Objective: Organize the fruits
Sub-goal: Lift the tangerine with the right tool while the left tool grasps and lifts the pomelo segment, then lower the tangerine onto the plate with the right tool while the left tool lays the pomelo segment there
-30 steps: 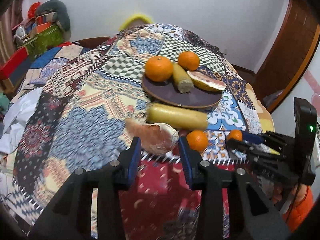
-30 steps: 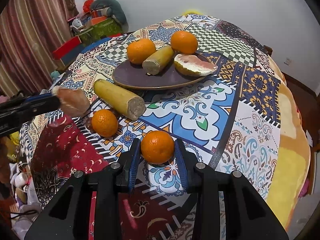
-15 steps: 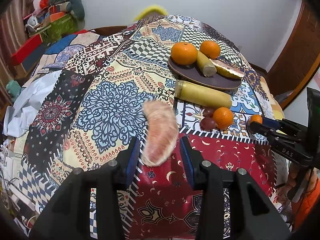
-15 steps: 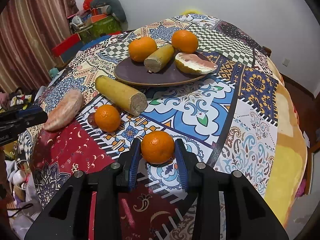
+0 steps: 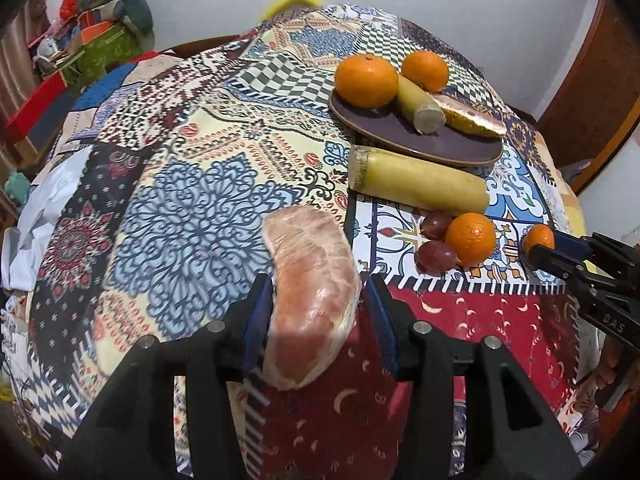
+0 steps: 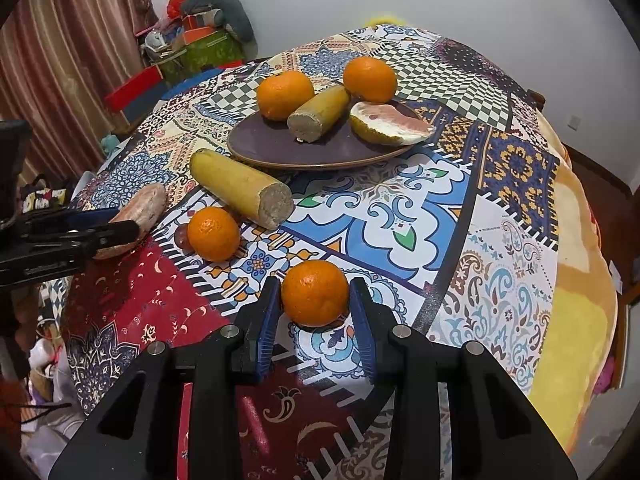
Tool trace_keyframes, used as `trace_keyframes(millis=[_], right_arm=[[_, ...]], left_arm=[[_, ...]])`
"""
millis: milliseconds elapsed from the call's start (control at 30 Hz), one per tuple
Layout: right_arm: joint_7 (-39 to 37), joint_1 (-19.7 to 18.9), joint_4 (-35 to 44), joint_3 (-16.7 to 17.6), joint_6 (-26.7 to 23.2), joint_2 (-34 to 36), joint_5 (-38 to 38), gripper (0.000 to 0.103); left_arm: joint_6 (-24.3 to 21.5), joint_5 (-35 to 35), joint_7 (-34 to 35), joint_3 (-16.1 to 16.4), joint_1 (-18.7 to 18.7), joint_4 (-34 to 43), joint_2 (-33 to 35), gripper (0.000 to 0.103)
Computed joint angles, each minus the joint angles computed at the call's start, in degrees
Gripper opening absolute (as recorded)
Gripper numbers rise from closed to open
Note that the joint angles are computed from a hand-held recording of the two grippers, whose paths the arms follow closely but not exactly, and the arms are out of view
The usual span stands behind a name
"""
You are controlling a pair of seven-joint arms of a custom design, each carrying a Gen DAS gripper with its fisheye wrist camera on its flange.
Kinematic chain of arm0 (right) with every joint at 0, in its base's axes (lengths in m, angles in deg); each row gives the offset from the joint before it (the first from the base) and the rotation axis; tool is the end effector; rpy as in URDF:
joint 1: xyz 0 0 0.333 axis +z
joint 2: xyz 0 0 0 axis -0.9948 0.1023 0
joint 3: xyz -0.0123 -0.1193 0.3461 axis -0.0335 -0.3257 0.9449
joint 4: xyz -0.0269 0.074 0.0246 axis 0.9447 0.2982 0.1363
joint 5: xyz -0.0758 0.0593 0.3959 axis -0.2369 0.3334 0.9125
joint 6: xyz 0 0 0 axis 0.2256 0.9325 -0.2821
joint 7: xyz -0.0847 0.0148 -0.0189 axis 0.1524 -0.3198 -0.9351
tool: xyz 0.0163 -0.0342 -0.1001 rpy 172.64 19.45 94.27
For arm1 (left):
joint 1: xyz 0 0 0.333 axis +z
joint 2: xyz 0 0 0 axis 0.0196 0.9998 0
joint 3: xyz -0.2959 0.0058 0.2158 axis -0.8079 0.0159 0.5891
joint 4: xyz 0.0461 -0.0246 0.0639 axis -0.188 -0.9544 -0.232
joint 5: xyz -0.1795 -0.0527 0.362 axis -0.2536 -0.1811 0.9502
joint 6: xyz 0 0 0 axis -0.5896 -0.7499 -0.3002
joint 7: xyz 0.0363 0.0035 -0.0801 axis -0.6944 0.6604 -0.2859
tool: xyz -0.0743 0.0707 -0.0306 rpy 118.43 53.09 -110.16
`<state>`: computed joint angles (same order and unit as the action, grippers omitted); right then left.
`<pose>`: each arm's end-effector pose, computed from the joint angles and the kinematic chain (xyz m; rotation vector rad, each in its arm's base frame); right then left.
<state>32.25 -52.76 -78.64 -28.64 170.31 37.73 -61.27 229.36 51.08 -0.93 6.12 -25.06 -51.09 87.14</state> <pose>0.5858 0.3038 0.3842 -1.9464 1.5976 -0.3576 0.6269 -0.4474 0.3844 -1.7430 2.2056 -0.6544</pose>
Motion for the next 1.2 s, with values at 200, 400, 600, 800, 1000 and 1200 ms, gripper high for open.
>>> trace_keyframes(millis=[200,400,600,800,1000,1200], right_arm=[[-1.6,-1.2,0.19,1.41,0.52,0.41,1.39,0.032],[-1.88,-0.51,0.03,0.66,1.41,0.31,2.02,0.032],[-1.07,1.21,-0.09,-1.33,2.63,-0.11,1.6,0.032],[-0.32,3.12,0.49,-3.72,4.0,-0.33,1.04,0.032],[0.56,5.76,1.95,-7.13,5.3,0.12,0.16,0.032],[-0.63,5.34,3.79,-7.13,6.06,0.84,1.36,0.032]], left_arm=[[-0.09,0.81,-0.33,0.91,-0.68,2.11,1.9,0.048],[1.51,2.05,-1.95,1.75,-1.09,1.07,1.39,0.044],[2.26,3.83,-3.91,2.22,-1.74,-0.22,0.0,0.044],[4.15,5.2,-5.23,2.47,-2.02,0.24,-0.79,0.044],[6.07,6.58,-5.48,2.91,-2.48,2.58,-0.51,0.044],[7.26,6.88,-4.85,3.26,-2.93,6.56,1.15,0.044]])
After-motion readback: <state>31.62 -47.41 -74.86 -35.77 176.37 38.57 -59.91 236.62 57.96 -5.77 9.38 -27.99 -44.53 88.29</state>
